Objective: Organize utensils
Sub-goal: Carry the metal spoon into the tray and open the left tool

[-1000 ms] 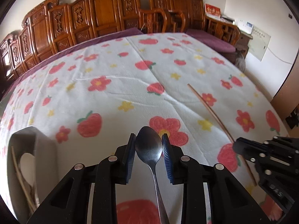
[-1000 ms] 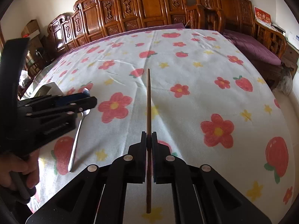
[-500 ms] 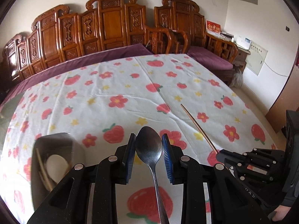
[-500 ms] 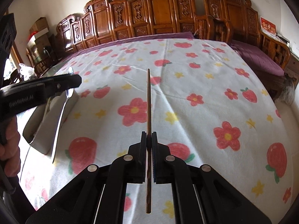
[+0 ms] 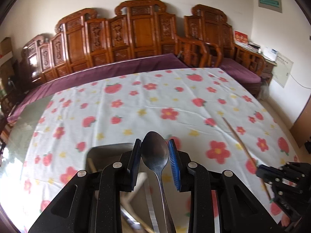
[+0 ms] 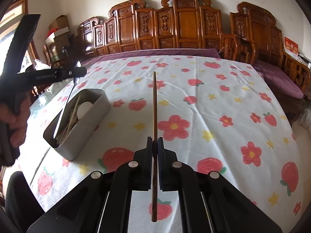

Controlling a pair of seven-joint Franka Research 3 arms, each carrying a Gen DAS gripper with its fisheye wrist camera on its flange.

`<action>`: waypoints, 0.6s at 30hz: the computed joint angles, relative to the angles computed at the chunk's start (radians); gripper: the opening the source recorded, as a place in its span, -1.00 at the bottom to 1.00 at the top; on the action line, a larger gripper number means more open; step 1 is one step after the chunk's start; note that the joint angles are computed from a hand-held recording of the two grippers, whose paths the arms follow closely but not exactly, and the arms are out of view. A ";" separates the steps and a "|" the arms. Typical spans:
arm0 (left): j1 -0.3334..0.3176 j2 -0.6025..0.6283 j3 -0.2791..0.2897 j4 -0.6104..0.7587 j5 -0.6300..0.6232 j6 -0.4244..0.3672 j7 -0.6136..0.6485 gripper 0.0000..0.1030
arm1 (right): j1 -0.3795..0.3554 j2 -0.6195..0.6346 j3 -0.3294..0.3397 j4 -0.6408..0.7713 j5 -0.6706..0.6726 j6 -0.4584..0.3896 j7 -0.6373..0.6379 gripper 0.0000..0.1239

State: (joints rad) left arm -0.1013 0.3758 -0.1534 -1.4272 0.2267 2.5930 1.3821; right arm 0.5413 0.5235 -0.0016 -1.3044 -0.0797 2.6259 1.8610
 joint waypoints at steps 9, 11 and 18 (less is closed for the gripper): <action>0.041 -0.002 0.031 -0.025 0.026 -0.016 -0.001 -0.49 | 0.016 0.021 0.006 0.039 -0.001 -0.016 -0.015 -0.90; 0.050 0.002 0.034 -0.034 0.028 -0.021 0.004 -0.49 | 0.020 0.026 0.007 0.047 -0.001 -0.021 -0.018 -0.90; 0.065 0.027 0.040 -0.057 0.034 -0.045 0.005 -0.49 | 0.035 0.059 0.013 0.107 0.002 -0.050 -0.034 -0.90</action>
